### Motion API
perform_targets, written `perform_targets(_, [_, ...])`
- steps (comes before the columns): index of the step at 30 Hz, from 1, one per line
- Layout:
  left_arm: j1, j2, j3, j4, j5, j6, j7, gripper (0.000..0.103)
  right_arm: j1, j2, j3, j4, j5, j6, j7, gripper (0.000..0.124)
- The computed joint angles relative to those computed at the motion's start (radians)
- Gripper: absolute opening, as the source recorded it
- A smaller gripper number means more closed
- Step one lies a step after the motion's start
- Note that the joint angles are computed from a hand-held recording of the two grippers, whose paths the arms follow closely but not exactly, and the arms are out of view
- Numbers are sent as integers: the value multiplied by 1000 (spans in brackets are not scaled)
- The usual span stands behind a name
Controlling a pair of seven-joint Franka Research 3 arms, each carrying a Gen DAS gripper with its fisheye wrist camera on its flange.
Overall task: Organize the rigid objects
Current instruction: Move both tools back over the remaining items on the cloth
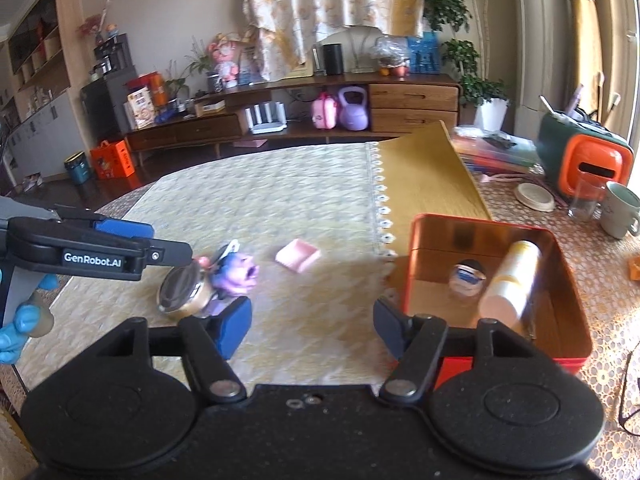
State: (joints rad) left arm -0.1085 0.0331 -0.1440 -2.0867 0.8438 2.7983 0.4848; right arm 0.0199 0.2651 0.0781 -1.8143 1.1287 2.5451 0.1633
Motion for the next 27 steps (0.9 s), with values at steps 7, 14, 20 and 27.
perform_targets(7, [42,-86,2,-115,105,15,-142,70,17,-10,9,-21,-2,-12,-5,73])
perform_targets(14, [91,-125,-12,-186,188,32,-273,71,37,-17,13,-47,-15,-36,-22,76])
perform_targets(20, [110,-124,-15,-209,218,51,-322,72,50,-22,16,-60,-22,-74,-50,83])
perform_targets(27, [119,-98,-9,-197,320,75,-434,72,71,-22,17,-69,-49,-111,-92,84])
